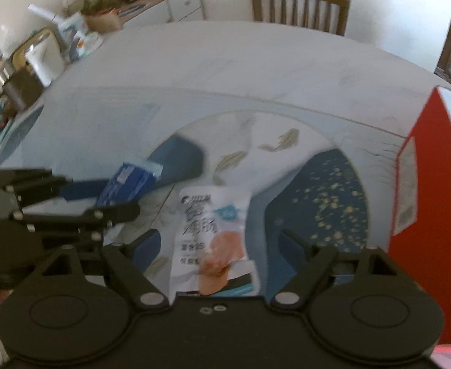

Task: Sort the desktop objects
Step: 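Carry the blue packet and sausage packet up toward the red box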

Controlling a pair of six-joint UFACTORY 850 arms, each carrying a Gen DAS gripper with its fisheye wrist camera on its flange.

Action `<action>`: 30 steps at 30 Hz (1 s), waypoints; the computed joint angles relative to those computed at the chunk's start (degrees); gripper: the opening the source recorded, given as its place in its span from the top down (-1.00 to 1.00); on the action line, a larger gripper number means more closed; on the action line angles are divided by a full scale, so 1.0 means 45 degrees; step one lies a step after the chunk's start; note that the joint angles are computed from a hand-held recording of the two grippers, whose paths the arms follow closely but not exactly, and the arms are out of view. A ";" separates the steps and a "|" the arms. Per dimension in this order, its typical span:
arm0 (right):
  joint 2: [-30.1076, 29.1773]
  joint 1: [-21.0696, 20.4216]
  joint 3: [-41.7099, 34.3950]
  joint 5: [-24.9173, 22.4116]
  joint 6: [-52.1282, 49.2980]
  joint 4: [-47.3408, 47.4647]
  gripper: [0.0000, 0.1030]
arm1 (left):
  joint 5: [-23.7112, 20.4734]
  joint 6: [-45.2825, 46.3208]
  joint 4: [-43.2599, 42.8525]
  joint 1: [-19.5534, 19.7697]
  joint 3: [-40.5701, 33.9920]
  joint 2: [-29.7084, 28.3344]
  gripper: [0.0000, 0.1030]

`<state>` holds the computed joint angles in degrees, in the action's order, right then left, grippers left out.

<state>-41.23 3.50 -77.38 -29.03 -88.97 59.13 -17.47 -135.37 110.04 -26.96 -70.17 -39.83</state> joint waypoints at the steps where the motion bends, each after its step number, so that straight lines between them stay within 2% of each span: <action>1: -0.0052 0.0055 -0.0016 0.0083 0.0002 -0.0005 -0.62 | -0.0010 -0.0027 0.0022 0.0019 0.0033 0.0022 0.28; 10: -0.0490 0.0636 -0.0305 0.0985 0.0389 -0.0221 -0.58 | -0.0191 -0.0107 -0.0114 0.0211 0.0285 0.0141 0.28; 15: -0.0334 0.0925 0.0114 0.1875 -0.1531 0.1160 -0.51 | -0.0173 -0.0290 0.0050 0.0318 0.0349 0.0175 0.28; 17: -0.0316 0.0921 0.0189 0.1926 -0.1916 0.1629 -0.50 | -0.0157 -0.0369 0.0130 0.0346 0.0351 0.0175 0.28; 19: -0.0249 0.0914 0.0280 0.1927 -0.2295 0.2013 -0.40 | -0.0152 -0.0417 0.0198 0.0358 0.0344 0.0165 0.28; 21: -0.0201 0.0885 0.0312 0.1874 -0.2592 0.2352 -0.12 | -0.0110 -0.0394 0.0229 0.0379 0.0327 0.0154 0.28; 26: -0.0335 0.0711 -0.0126 0.1378 -0.0774 0.1270 0.13 | -0.0017 -0.0259 0.0276 0.0368 0.0211 0.0095 0.28; 27: -0.0322 0.0696 -0.0152 0.1406 -0.0556 0.1142 0.13 | -0.0005 -0.0238 0.0313 0.0354 0.0183 0.0081 0.28; 30: -0.0142 0.0665 0.0134 0.1875 -0.1705 0.2106 0.14 | 0.0037 -0.0192 0.0352 0.0305 0.0093 0.0039 0.28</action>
<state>-41.86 6.50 -76.78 -20.59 -96.64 68.60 -17.31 -136.23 111.63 -25.59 -69.75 -39.65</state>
